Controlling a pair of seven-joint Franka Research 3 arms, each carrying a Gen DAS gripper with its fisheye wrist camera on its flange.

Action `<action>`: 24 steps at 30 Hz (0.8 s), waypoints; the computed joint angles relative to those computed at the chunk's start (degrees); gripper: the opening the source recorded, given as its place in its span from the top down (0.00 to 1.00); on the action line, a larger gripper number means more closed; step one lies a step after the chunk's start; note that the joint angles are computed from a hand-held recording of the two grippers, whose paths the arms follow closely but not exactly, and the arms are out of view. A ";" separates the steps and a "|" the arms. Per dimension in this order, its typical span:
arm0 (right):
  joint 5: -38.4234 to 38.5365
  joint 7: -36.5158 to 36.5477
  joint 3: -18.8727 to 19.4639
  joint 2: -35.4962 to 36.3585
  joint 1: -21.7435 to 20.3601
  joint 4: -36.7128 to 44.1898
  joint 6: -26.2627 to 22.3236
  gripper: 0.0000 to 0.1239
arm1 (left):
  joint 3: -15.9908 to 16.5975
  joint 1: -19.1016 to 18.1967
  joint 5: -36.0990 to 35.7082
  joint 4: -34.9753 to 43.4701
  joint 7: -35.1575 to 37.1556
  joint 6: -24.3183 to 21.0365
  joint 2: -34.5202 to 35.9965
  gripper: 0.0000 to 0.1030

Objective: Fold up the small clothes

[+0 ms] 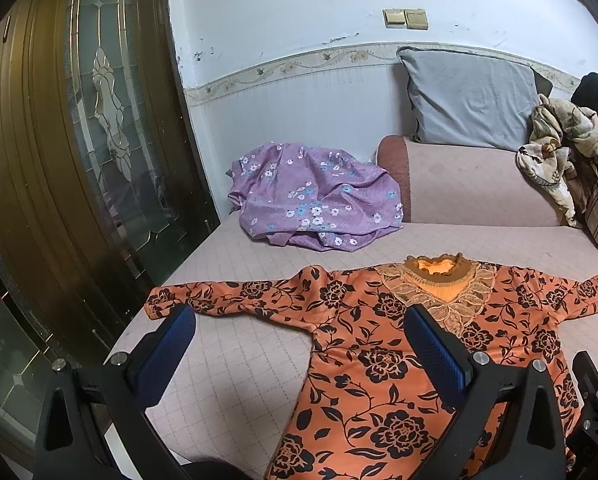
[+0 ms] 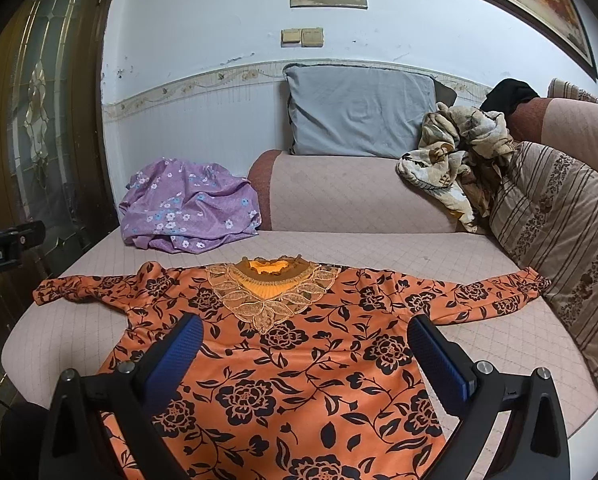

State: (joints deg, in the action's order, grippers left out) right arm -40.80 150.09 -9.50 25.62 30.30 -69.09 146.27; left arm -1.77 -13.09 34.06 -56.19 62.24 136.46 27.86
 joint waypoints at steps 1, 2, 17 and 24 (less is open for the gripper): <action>0.07 0.06 -0.01 0.01 -0.04 -0.04 0.07 0.17 | -0.01 0.03 -0.05 0.03 0.04 0.00 0.03 0.00; 0.20 0.00 0.02 0.00 -0.12 -0.06 0.14 0.17 | 0.06 0.00 0.03 0.14 -0.01 -0.08 0.11 0.00; 1.54 -0.21 -0.23 0.76 -0.43 0.25 0.21 0.17 | 0.39 -0.39 -0.33 3.16 0.71 -1.96 2.44 0.00; 2.89 -1.45 -0.22 1.88 -0.97 1.57 -0.20 0.17 | 0.59 -0.67 -1.18 6.76 1.94 -3.59 4.97 0.00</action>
State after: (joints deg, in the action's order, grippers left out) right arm -37.91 148.64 -9.72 27.50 29.33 -67.51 146.07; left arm -1.18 -13.76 32.88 -49.42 64.18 132.87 32.82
